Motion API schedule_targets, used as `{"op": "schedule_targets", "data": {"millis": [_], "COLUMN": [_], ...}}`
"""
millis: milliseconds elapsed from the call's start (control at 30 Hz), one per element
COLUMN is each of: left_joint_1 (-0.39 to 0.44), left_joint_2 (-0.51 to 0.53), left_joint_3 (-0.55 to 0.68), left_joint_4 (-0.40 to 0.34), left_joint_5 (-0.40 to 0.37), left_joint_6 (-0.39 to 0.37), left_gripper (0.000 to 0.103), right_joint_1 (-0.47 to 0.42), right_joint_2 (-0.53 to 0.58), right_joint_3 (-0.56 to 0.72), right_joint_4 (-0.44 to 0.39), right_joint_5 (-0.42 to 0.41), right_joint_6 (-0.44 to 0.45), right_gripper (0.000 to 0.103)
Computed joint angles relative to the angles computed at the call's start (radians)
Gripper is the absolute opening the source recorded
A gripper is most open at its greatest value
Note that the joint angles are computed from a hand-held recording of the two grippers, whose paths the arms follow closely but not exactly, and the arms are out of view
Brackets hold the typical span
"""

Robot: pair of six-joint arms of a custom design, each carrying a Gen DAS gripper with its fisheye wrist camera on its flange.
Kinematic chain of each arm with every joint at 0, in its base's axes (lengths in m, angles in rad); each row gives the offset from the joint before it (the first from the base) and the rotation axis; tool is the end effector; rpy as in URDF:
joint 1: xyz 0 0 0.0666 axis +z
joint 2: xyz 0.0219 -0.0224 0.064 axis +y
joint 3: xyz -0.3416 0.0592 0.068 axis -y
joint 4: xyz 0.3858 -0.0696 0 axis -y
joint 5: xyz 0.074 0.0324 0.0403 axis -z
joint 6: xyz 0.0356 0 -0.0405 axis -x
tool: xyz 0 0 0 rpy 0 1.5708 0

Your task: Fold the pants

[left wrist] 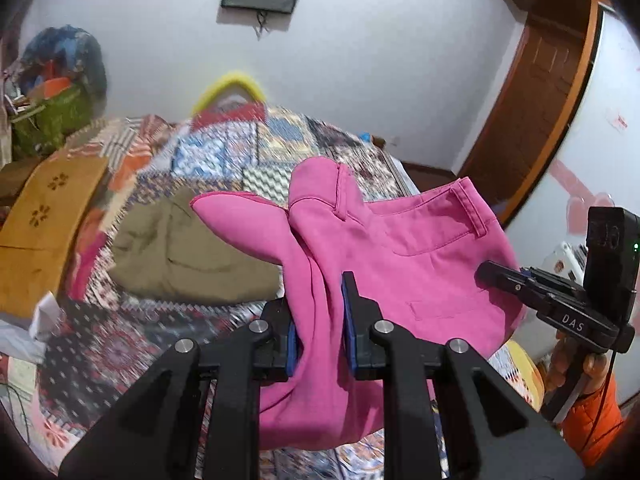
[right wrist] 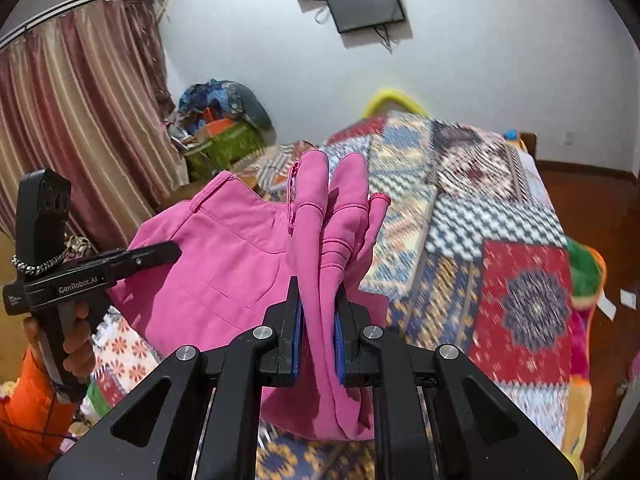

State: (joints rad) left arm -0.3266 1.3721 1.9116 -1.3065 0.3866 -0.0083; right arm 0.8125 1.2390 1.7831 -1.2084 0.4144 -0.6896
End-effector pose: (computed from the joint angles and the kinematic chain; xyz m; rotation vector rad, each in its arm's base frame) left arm 0.4019 -0.1507 0.6027 0.5816 2.2732 -0.6094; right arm 0.2781 0.2721 0.6096 0.0891 2.1954 0.3906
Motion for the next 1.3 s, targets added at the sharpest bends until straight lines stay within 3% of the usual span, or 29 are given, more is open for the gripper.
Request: {"op": "schedule_targets", "data": {"millis": [267,533,867,1067,1300], "left_joint_1": [0.086,0.147,0.189,0.195,0.194], "left_joint_2": [0.13,0.279,0.469,0.635,0.743], "left_joint_3": [0.152,0.297,0.464,0.638,0.697], "left_joint_4": [0.001,0.002,-0.026,-0.1,-0.144], "left_joint_5": [0.015,0.007,-0.03,-0.072,-0.119], "left_joint_6": [-0.023,-0.052,-0.096,-0.114,-0.121], "left_gripper": [0.019,0.019,0.019,0.019,0.019], "right_joint_1": [-0.063,-0.125,-0.164,-0.186,-0.201], "right_joint_2": [0.136,0.291,0.464,0.563,0.634], "right_joint_3": [0.133,0.27,0.413,0.488,0.511], "right_joint_4": [0.062,0.103,0.094,0.059,0.025], "right_joint_5": [-0.066,-0.143,-0.201,-0.247,-0.289], "right_joint_6": [0.101,0.142,0.139,0.122,0.089], "right_gripper": [0.011,0.011,0.011,0.011,0.011]}}
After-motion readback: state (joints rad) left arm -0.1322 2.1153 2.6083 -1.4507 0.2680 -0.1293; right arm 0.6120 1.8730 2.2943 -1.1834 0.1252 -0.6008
